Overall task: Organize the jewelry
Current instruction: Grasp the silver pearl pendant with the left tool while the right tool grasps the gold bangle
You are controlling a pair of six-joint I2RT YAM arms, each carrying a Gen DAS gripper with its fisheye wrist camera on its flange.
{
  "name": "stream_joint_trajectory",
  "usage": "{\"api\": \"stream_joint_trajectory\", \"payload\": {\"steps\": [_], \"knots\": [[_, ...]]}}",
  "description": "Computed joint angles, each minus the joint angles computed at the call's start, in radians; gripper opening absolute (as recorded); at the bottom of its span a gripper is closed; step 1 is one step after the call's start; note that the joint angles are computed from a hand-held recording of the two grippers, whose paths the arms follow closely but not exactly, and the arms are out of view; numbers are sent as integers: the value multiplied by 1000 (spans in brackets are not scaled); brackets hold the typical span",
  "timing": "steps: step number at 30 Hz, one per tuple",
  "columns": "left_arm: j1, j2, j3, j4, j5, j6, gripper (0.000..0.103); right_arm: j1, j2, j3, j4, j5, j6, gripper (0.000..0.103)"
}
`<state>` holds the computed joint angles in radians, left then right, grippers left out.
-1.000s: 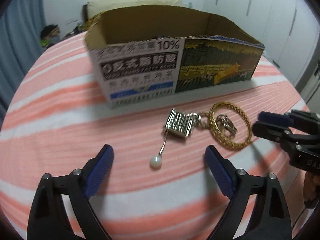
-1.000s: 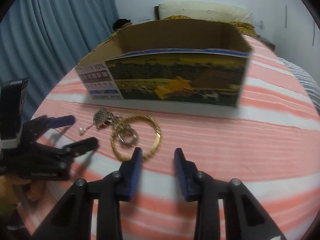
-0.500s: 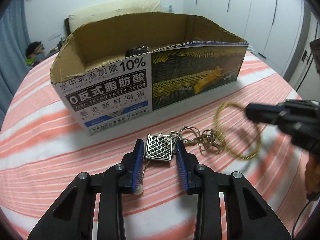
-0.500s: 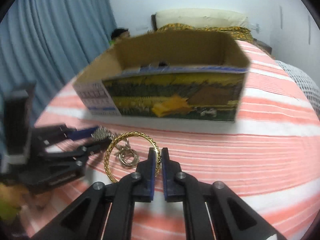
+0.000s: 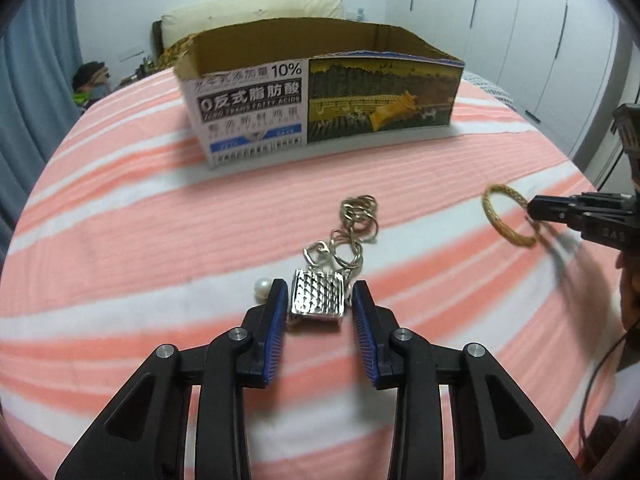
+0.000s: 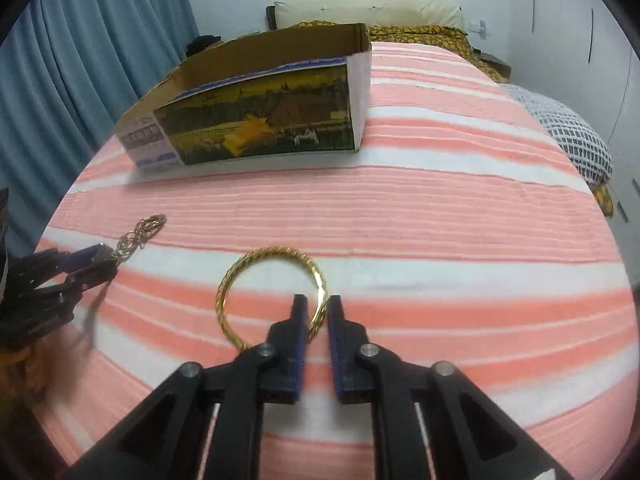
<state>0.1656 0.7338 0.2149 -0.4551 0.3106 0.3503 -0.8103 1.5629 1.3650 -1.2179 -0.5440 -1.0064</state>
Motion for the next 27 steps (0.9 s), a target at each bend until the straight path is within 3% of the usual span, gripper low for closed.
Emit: {"api": "stream_joint_trajectory", "payload": {"steps": [2, 3, 4, 7, 13, 16, 18, 20, 22, 25, 27], "knots": [[55, -41, -4, -50, 37, 34, 65, -42, -24, 4, -27, -30, -46, 34], [99, -65, -5, -75, 70, 61, 68, -46, -44, -6, -27, -45, -56, 44], [118, -73, -6, -86, 88, 72, 71, -40, -67, -22, -24, -59, -62, 47], [167, -47, -4, -90, 121, 110, 72, -34, -119, -45, -57, -94, -129, 47], [54, 47, -3, 44, 30, 7, 72, 77, -154, -103, -37, -62, -106, 47], [101, 66, 11, 36, 63, 40, 75, 124, -159, -132, 3, -34, -80, 47], [167, 65, 19, 18, 111, 90, 83, 150, -157, -144, 27, -12, -64, 47], [223, 103, 30, 10, 168, 146, 85, 165, -155, -153, 47, 14, -47, 47], [211, 126, 35, 17, 169, 160, 85, 167, -148, -157, 54, 17, -31, 47], [105, 130, 21, 74, 98, 115, 82, 166, -158, -175, 76, 11, -17, 47], [33, 161, 16, 118, 46, 74, 72, 171, -176, -194, 95, 19, -11, 47]]}}
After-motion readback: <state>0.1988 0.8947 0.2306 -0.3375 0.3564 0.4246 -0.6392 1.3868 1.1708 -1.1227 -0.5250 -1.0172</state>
